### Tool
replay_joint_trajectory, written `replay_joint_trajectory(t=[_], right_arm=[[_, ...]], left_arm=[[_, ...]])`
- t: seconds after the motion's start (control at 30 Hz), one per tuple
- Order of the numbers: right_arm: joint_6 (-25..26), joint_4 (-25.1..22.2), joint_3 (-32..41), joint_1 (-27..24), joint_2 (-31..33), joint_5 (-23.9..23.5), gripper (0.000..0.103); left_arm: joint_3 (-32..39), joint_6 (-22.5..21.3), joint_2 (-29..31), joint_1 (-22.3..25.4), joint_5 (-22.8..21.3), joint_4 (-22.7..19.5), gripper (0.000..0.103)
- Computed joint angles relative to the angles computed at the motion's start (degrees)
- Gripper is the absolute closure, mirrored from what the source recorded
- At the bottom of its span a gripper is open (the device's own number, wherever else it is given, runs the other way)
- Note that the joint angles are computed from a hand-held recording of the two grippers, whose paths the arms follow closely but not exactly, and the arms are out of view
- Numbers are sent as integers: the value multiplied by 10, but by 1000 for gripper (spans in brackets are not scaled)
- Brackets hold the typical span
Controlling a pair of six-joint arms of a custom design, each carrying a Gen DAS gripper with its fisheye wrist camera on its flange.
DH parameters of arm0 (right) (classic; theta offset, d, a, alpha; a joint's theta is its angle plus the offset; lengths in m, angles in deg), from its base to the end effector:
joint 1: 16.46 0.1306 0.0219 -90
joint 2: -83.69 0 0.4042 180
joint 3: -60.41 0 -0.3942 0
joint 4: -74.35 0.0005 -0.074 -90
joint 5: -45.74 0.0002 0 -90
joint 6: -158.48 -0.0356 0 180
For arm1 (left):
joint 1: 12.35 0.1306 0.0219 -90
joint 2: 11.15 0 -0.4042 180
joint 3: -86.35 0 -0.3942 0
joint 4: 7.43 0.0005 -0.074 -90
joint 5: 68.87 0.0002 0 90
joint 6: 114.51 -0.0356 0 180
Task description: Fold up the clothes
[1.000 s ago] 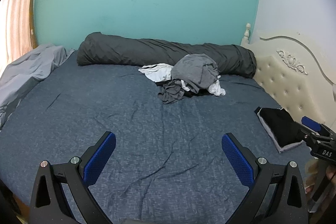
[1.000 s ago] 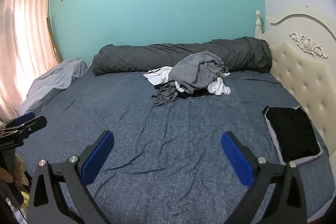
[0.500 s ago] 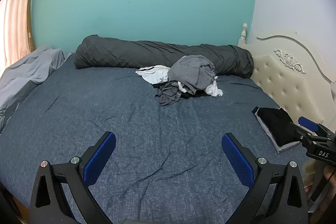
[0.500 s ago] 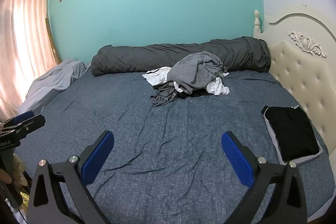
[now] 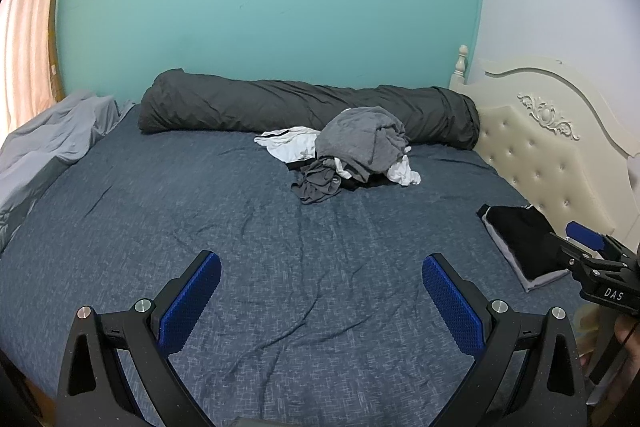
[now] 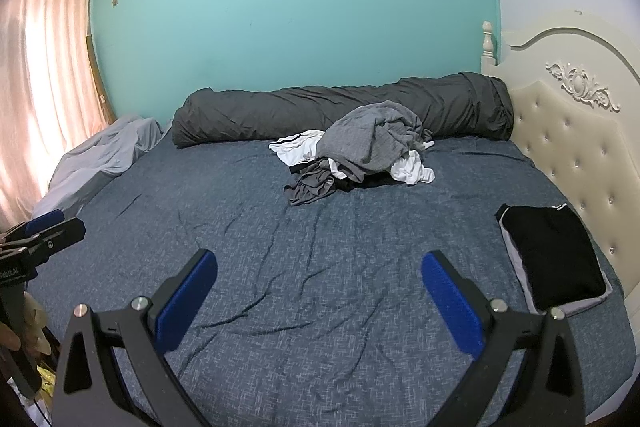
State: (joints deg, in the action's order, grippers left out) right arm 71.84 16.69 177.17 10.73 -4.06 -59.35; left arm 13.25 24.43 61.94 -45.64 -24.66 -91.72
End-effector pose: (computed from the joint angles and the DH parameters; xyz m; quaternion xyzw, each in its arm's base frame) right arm 0.4292 0.2304 0.6386 -0.2900 0.8246 0.2104 0.4379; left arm 0.2600 -0.1408 0.6603 -0.2483 0.8410 0.0710 0.4754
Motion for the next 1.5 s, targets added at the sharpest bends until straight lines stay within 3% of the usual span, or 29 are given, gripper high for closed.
replay_joint_trajectory(t=[0.5,0.83,1.13,1.5], right_arm=[[-1,-2,7,-2,4,2,0],[-2,-1,5,0,14,7,0],[-2,4,-5,2,47,-7,0],[-8,8,42,3,151,-20,0]], left_arm=[[5,-9,9,5,8,3,0],[-20,-15,-2,25,20,27,0],[-97,-30,-27,87,67,92,0],[-204,-73,-26,224,179,214,0]])
